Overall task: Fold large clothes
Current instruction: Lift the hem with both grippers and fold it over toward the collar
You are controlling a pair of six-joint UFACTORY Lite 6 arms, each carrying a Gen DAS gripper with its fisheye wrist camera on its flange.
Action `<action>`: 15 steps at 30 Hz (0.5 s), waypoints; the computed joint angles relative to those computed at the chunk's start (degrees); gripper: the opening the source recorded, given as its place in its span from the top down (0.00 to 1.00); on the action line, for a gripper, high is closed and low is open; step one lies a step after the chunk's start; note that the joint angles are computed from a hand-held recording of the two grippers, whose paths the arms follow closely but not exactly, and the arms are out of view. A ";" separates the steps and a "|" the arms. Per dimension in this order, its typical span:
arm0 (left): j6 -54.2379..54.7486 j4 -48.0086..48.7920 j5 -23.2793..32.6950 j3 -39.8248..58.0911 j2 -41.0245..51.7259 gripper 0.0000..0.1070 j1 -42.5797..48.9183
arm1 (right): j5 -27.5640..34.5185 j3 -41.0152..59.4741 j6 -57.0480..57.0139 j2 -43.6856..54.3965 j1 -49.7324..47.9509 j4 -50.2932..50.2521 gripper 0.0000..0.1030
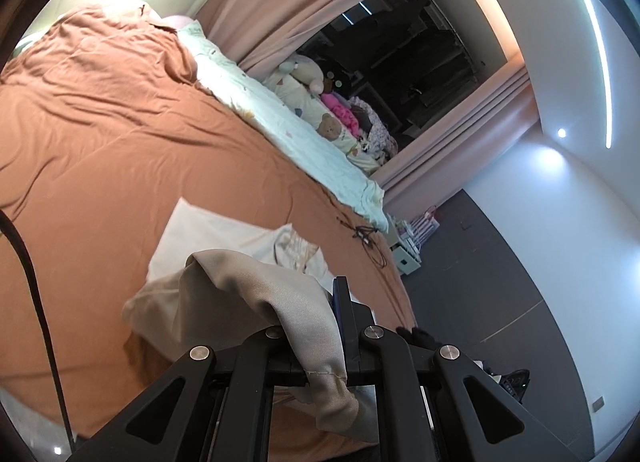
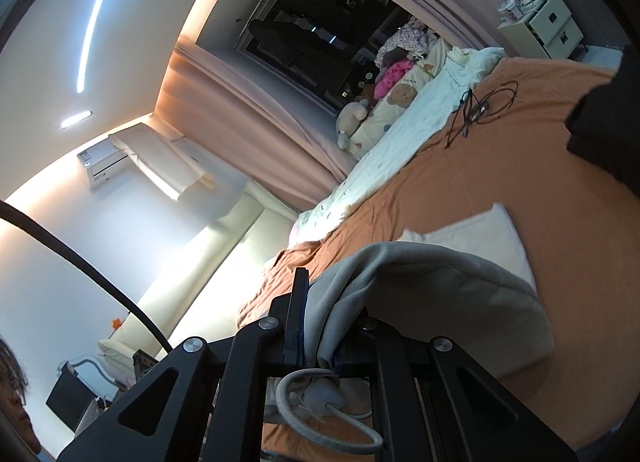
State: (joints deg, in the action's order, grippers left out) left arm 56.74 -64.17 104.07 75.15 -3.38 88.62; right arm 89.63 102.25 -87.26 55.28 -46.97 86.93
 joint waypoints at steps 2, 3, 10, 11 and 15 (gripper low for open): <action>-2.14 -0.92 -3.53 1.31 0.97 0.91 -3.73 | -1.81 4.47 2.34 2.12 2.01 1.13 0.94; -3.32 -1.30 -5.66 2.00 1.59 0.92 -6.02 | -3.16 6.77 3.82 3.16 3.34 1.76 0.94; -8.99 -2.34 -17.36 7.72 7.00 0.91 -18.62 | -8.67 19.71 12.40 9.25 7.73 2.27 0.94; -9.38 -2.33 -18.75 8.49 7.97 0.91 -20.05 | -9.32 21.83 13.92 10.16 8.22 2.07 0.94; -11.54 -1.67 -24.62 11.86 12.83 0.92 -26.10 | -12.60 29.78 19.68 13.39 10.64 1.00 0.94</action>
State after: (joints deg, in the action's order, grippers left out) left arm 45.20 -65.84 79.45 87.01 9.45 62.52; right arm 77.03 132.03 -67.58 68.67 -36.33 87.93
